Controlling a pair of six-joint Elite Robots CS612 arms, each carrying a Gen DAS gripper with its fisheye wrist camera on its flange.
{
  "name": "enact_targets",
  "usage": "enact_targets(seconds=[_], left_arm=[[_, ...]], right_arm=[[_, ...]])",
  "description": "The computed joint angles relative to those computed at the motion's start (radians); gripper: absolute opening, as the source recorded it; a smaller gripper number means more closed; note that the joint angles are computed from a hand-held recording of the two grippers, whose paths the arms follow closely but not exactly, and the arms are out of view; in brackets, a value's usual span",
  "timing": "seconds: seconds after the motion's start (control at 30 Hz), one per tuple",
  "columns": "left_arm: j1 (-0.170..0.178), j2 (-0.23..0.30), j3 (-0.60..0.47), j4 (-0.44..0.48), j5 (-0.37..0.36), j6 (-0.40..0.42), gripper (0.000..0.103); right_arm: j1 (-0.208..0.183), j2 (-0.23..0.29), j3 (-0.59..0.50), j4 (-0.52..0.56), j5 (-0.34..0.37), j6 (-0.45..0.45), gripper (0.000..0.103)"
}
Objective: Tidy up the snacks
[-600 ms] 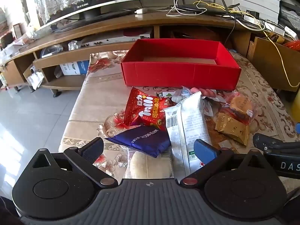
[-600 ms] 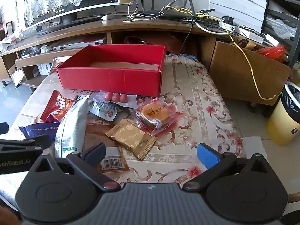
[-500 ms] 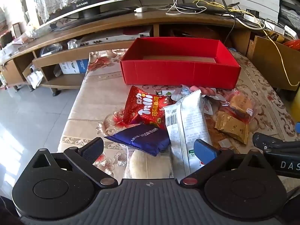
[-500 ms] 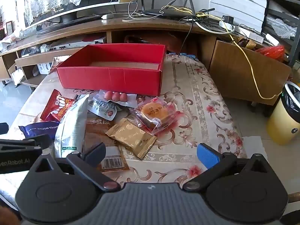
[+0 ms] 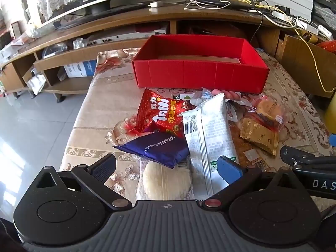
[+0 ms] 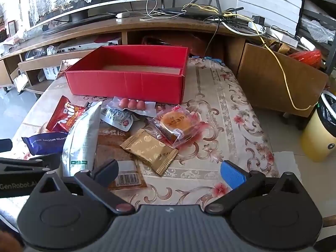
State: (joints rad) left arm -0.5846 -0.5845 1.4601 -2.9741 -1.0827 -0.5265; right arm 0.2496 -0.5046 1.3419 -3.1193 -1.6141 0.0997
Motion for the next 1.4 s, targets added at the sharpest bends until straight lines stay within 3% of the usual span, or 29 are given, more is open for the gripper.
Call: enact_targets(seconds=[1.4], left_arm=[[0.010, -0.006, 0.004, 0.024, -0.010, -0.033, 0.103]], right_arm=[[0.006, 0.008, -0.023, 0.038, 0.005, -0.009, 0.096]])
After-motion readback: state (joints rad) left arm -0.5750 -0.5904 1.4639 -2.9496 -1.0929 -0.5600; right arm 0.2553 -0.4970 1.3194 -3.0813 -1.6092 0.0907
